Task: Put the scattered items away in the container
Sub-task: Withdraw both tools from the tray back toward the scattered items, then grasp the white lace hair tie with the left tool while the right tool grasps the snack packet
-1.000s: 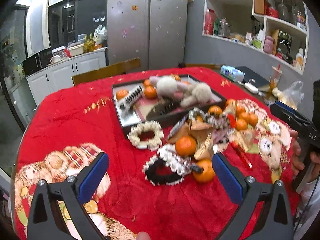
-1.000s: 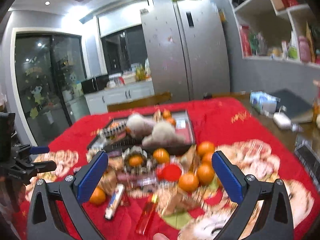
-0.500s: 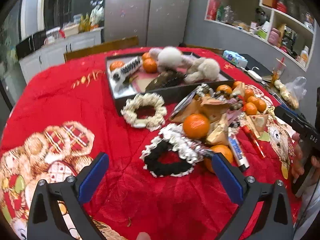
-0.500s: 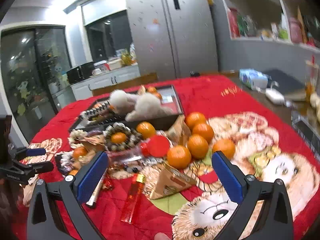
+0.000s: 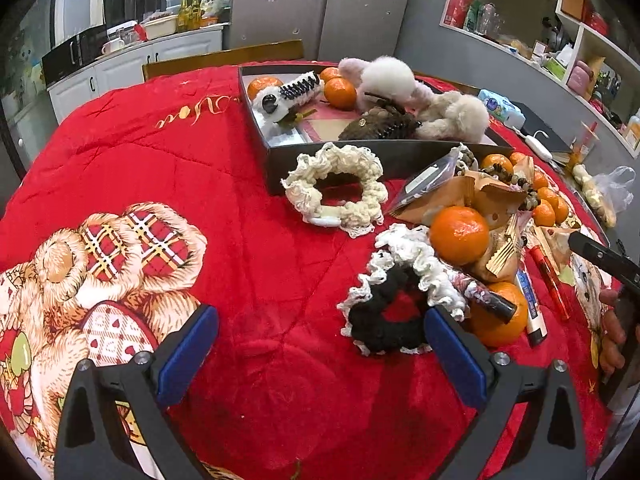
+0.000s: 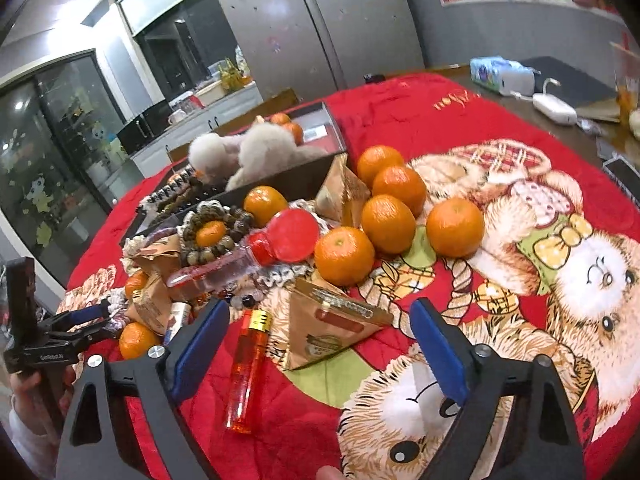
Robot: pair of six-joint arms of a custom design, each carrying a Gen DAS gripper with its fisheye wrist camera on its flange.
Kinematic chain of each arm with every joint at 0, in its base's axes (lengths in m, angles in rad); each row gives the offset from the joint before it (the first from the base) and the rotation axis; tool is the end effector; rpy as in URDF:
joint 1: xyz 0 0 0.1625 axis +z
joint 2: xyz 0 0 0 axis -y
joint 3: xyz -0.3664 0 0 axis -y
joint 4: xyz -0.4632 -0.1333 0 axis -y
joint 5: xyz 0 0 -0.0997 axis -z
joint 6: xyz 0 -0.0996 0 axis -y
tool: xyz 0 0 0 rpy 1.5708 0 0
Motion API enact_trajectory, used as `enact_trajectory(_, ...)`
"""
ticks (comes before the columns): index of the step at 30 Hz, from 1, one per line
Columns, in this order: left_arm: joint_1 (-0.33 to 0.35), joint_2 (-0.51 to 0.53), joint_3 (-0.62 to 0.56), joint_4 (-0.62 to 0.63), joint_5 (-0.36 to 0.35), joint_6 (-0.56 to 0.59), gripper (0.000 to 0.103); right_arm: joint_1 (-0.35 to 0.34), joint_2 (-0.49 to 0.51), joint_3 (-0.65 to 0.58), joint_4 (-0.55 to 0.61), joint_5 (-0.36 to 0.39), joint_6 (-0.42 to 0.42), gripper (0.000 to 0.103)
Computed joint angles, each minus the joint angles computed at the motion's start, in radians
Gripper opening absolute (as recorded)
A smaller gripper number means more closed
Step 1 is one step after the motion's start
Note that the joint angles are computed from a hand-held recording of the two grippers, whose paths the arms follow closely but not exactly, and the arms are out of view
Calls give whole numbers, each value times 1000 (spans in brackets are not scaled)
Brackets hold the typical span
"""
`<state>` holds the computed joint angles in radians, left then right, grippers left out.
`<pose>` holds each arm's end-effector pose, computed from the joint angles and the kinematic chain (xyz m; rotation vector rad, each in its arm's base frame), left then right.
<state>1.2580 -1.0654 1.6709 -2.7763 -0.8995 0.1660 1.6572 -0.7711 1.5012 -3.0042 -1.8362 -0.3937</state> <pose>-0.0249 -0.7114 0.2114 0.3178 2.3953 -0.8026 0.1712 -0.7341 0.1001 0.5015 -2.5918 0.9022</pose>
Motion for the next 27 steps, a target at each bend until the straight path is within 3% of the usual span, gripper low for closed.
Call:
enact_trajectory(7,-1,14,-7,-7,17,20,103,-1,14,-30,58,-26,21,68)
enact_trajectory(12,-5,17,-2,-15,26,18,101,-5,8,-27,61,-19,30,66)
enact_trajectory(14,-9,16,4,-28,19,28,92,-2,10,-28,61,-28,25,66)
enact_trajectory(18,-13,10,19,-52,-18,58,62,-5,5,-23,62,-14,29,67)
enact_trajectory(20,-12,7,21,-53,-35,60,55,-8,0,-19,67,7,27,67)
enact_trajectory(21,-11,6,22,-55,-41,59,45,-8,-1,-19,73,14,26,67)
enact_trajectory(22,-4,-1,21,-42,-78,52,27,-6,1,-20,72,8,23,67)
enact_trajectory(24,11,-11,21,-18,-150,20,22,-4,2,-20,70,2,19,65)
enact_trajectory(27,4,-15,31,-25,-146,36,18,-6,-2,-16,67,9,25,55)
